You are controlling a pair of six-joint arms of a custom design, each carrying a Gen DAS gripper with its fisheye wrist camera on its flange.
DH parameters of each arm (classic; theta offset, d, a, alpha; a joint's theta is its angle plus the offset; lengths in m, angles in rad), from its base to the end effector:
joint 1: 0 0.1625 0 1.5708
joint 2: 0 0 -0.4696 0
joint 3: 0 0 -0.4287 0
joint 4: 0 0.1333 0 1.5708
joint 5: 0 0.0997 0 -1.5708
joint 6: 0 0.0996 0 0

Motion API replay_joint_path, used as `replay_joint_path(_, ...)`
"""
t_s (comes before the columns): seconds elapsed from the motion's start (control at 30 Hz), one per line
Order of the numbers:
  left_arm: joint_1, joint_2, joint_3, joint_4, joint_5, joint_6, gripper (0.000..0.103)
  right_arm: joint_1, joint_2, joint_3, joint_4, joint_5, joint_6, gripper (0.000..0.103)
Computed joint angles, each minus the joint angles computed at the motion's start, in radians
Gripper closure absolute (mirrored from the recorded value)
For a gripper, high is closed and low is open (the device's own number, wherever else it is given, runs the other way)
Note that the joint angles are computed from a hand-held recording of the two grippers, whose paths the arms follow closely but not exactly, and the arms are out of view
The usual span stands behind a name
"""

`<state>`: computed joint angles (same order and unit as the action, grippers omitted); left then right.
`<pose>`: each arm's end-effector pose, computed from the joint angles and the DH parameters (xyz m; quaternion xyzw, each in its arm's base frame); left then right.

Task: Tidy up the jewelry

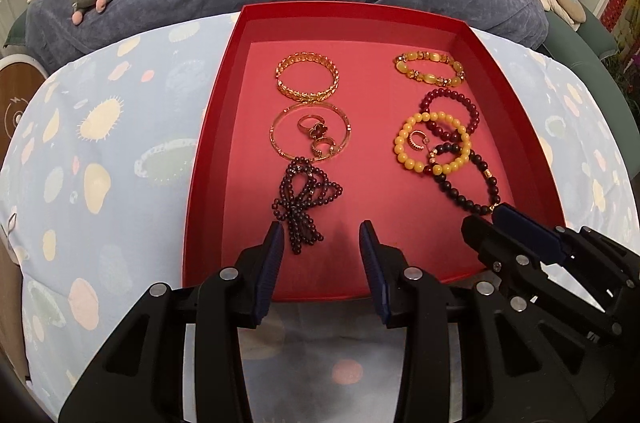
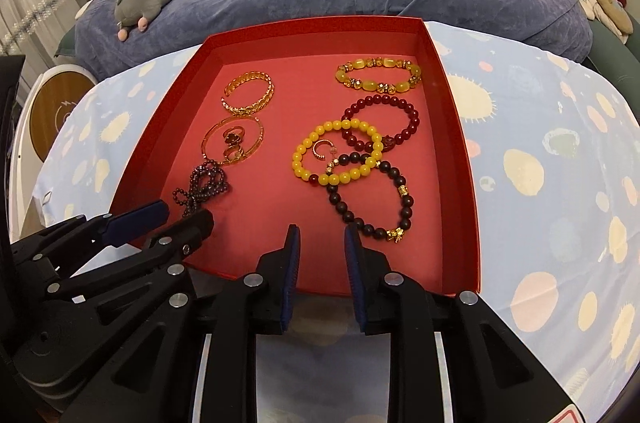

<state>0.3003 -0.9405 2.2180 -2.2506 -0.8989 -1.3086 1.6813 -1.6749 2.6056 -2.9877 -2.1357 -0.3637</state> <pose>-0.3618 -0.3165 0.0109 0.0799 0.9039 -0.2255 0.3545 0.1164 -0.3238 0.2579 0.1537 -0.9218 0.1952 0.2975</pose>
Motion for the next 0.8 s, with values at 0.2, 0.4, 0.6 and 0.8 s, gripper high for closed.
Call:
replay_joint_path(0.2, -0.04, -0.015, 0.026, -0.003, -0.041, -0.039, 0.066, -0.001, -0.073, 0.033, 0.053, -0.002, 0.01, 0.078)
replay_joint_path(0.4, -0.12, -0.027, 0.058, 0.023, -0.099, -0.114, 0.066, -0.003, -0.238, 0.096, 0.177, 0.006, 0.025, 0.076)
replay_joint_path(0.6, -0.184, -0.038, 0.074, 0.041, -0.153, -0.171, 0.066, 0.017, -0.367, 0.125, 0.3, -0.014, 0.07, 0.076)
replay_joint_path(0.8, -0.24, -0.088, 0.078, 0.102, -0.156, -0.263, 0.066, 0.063, -0.515, 0.124, 0.431, -0.021, 0.13, 0.076)
